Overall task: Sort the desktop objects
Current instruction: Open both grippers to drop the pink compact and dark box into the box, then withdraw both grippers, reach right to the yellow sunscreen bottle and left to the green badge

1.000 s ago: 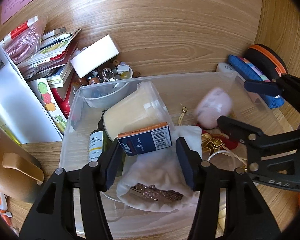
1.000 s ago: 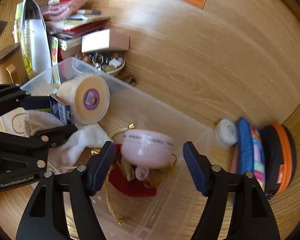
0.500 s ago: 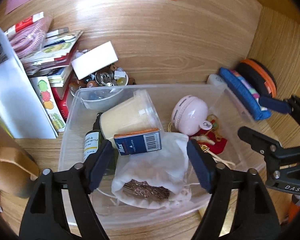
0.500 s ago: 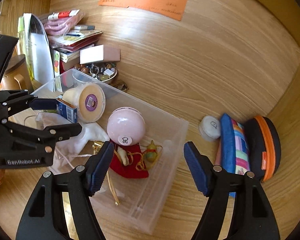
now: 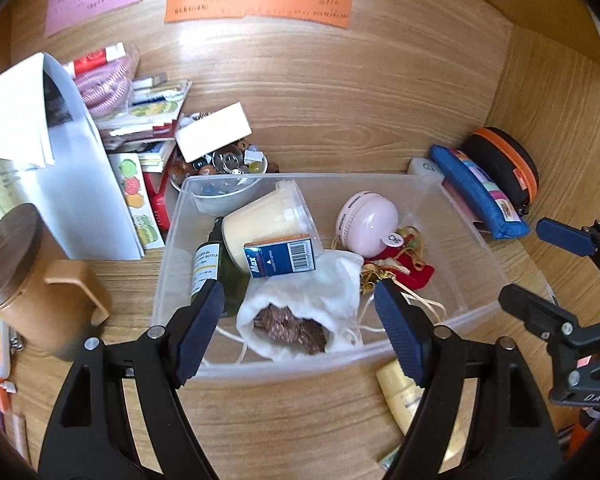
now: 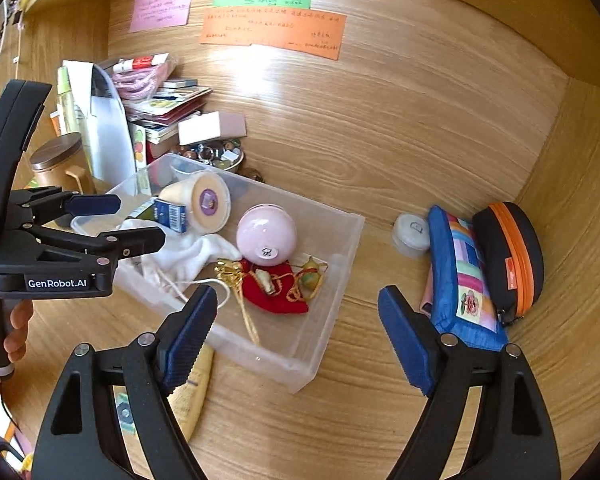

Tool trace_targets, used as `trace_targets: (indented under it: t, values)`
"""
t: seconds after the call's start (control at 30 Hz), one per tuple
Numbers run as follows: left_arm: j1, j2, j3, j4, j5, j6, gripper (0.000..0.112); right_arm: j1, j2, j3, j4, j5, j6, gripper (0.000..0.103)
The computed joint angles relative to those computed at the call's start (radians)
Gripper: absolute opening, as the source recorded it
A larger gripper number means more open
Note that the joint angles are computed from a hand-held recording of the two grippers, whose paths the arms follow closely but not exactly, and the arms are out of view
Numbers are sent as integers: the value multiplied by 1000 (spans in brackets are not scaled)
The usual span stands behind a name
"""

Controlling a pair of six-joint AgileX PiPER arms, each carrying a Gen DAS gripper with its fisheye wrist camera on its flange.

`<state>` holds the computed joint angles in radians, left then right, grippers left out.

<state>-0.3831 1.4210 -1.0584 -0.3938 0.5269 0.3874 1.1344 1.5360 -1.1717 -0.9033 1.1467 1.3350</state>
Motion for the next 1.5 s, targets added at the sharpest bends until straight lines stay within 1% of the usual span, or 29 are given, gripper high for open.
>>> trace_targets:
  t: [0.07,0.13,0.23,0.47,0.53,0.63,0.7,0.77,0.9,0.97,1.03,1.07,1.1,1.2,1.27,1.33,1.43,1.47,1.5]
  values:
    - [-19,-24,16,58,-17,-56,80,22,-6,8,-3,3,20,81]
    - [-26,-65,47,123,-36,-113,87,46,-11,15,-5,11,41,81]
    - [-44,-122,96,223,-70,-209,92,76,-6,19,-1,13,65,81]
    - [-36,-221,197,306,-83,-271,94,125,11,45,11,-17,127,81]
    - [-26,-236,223,297,-88,-258,96,131,13,53,18,-30,139,81]
    - [-7,-251,258,257,-82,-213,96,129,13,77,37,-78,163,81]
    - [-4,-264,283,265,-80,-215,96,126,15,97,47,-113,185,81]
    - [3,-273,311,271,-85,-211,96,117,20,120,64,-162,203,81]
    - [35,-292,361,199,-80,-120,96,89,40,154,96,-254,219,80]
    - [48,-301,383,168,-78,-77,96,70,48,168,111,-294,217,80]
    - [47,-312,407,167,-81,-71,96,57,61,172,121,-318,216,78]
    - [45,-315,416,165,-82,-69,96,52,70,169,127,-324,207,75]
    - [43,-319,423,161,-80,-66,96,53,80,164,125,-321,205,69]
    - [43,-326,445,116,-75,-16,96,52,108,136,130,-315,163,61]
    - [29,-336,463,113,-71,-4,96,51,138,108,136,-302,131,60]
    - [19,-348,478,110,-69,6,96,44,153,94,149,-312,109,60]
    - [14,-360,492,78,-55,48,96,22,178,82,160,-335,88,51]
    - [12,-362,494,66,-48,62,96,14,175,94,154,-360,97,50]
    - [10,-365,495,57,-41,71,96,14,174,98,149,-362,103,49]
